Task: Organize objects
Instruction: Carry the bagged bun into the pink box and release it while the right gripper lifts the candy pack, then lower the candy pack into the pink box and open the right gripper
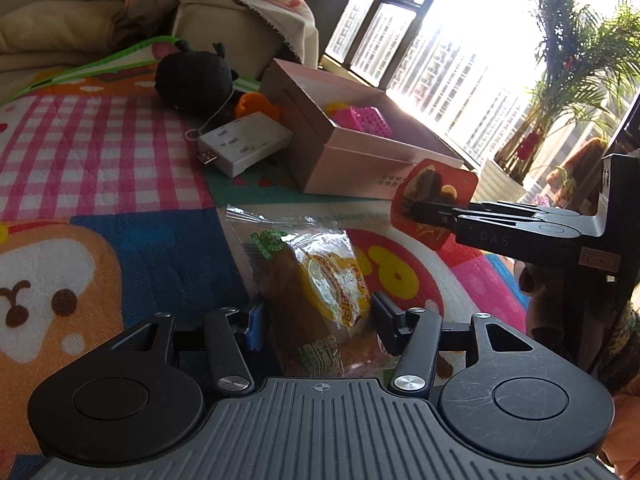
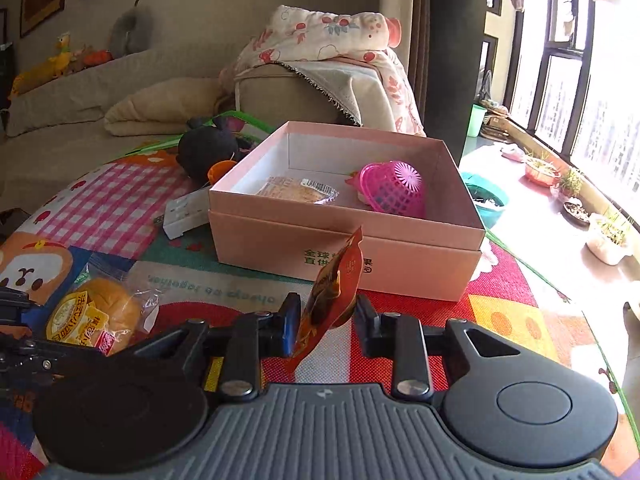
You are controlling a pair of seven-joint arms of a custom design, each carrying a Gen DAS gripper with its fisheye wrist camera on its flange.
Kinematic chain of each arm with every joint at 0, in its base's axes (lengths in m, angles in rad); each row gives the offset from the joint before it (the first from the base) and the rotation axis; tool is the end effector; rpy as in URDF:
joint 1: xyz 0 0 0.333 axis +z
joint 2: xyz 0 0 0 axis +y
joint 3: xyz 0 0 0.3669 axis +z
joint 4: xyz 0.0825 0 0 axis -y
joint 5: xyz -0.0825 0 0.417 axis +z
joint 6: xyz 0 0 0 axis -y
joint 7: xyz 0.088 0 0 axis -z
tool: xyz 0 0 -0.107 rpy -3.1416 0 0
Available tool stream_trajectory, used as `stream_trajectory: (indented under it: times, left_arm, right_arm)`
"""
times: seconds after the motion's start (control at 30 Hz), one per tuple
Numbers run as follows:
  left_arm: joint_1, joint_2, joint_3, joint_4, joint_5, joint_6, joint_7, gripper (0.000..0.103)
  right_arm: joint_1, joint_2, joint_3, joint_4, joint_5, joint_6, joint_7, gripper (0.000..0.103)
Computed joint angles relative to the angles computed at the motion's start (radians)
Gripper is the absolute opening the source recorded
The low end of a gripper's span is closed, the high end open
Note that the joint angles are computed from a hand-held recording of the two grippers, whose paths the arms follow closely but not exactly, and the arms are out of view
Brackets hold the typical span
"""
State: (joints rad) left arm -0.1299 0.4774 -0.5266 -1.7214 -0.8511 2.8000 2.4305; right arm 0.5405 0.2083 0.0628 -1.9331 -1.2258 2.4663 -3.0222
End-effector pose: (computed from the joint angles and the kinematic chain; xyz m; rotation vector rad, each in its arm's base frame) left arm 0.6466 -0.3783 0.4230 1.2382 -2.5086 1.3580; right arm 0.5512 0.3790 0.4451 -1.5222 1.8672 -0.9340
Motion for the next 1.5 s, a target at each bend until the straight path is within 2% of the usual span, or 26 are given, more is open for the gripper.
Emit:
stream_trajectory:
  times: [0.07,0.1,0.23,0.37,0.43,0.53,0.63,0.7,0.73,0.77,0.83,0.87,0.9,0.97,1.03,1.17,1.23,1.43,1.5]
  left_arm:
    - [-0.001,-0.002,0.001,-0.002,0.005,0.000,0.000,0.058]
    - [-0.001,-0.003,0.002,-0.003,0.007,0.000,0.001,0.058]
    - [0.002,-0.008,-0.003,-0.005,0.013,-0.003,0.016,0.058]
    - [0.005,-0.003,-0.014,0.028,0.001,-0.037,0.041,0.058]
    - [-0.006,0.014,-0.020,0.076,-0.002,-0.051,0.060,0.058]
    - [-0.051,0.067,-0.027,0.187,0.016,-0.023,0.077,0.058]
    - [-0.109,0.171,-0.055,0.347,0.048,0.044,0.095,0.059]
    - [-0.167,0.261,-0.053,0.480,0.113,0.070,0.078,0.059]
    - [-0.197,0.295,-0.037,0.533,0.154,0.070,0.065,0.059]
    - [-0.250,0.332,0.014,0.597,0.222,0.067,0.020,0.060]
    - [-0.365,0.381,0.165,0.684,0.363,0.091,-0.126,0.058]
    - [-0.392,0.394,0.203,0.701,0.383,0.107,-0.156,0.058]
    - [-0.396,0.398,0.206,0.692,0.396,0.144,-0.171,0.058]
    - [-0.367,0.386,0.167,0.655,0.395,0.184,-0.180,0.058]
    - [-0.313,0.355,0.109,0.594,0.386,0.190,-0.180,0.058]
    - [-0.285,0.266,0.147,0.460,0.445,0.161,-0.243,0.058]
    - [-0.251,0.242,0.124,0.416,0.458,0.145,-0.255,0.058]
    - [-0.090,0.178,-0.015,0.259,0.457,0.164,-0.234,0.058]
    - [-0.015,0.165,-0.087,0.200,0.434,0.192,-0.202,0.058]
  right_arm:
    - [-0.015,0.018,-0.005,0.018,0.020,0.052,-0.002,0.024]
    - [-0.013,0.028,-0.007,0.029,0.027,0.054,-0.004,0.017]
    - [0.018,0.023,-0.016,0.038,0.001,0.013,0.026,0.016]
    - [0.034,-0.051,0.007,-0.024,-0.040,-0.037,0.054,0.016]
    - [0.035,-0.095,0.029,-0.065,-0.057,-0.070,0.070,0.016]
    - [0.028,-0.142,0.064,-0.109,-0.060,-0.128,0.092,0.017]
    - [0.020,-0.169,0.091,-0.137,-0.065,-0.174,0.122,0.017]
    - [0.013,-0.177,0.102,-0.147,-0.065,-0.189,0.140,0.017]
    - [0.011,-0.178,0.106,-0.149,-0.063,-0.196,0.147,0.017]
    - [0.009,-0.179,0.110,-0.151,-0.058,-0.205,0.153,0.017]
    - [0.008,-0.179,0.116,-0.153,-0.053,-0.221,0.157,0.016]
    - [0.009,-0.180,0.119,-0.155,-0.054,-0.232,0.160,0.016]
    - [0.010,-0.181,0.122,-0.158,-0.058,-0.238,0.164,0.016]
    - [0.010,-0.183,0.124,-0.164,-0.063,-0.243,0.172,0.016]
    - [0.006,-0.182,0.122,-0.168,-0.055,-0.233,0.176,0.016]
    - [-0.006,-0.170,0.113,-0.160,-0.026,-0.201,0.176,0.016]
    - [-0.010,-0.161,0.109,-0.150,-0.014,-0.183,0.172,0.017]
    - [-0.015,-0.132,0.093,-0.090,0.022,-0.161,0.097,0.017]
    - [-0.021,-0.120,0.081,-0.048,0.016,-0.151,0.060,0.017]
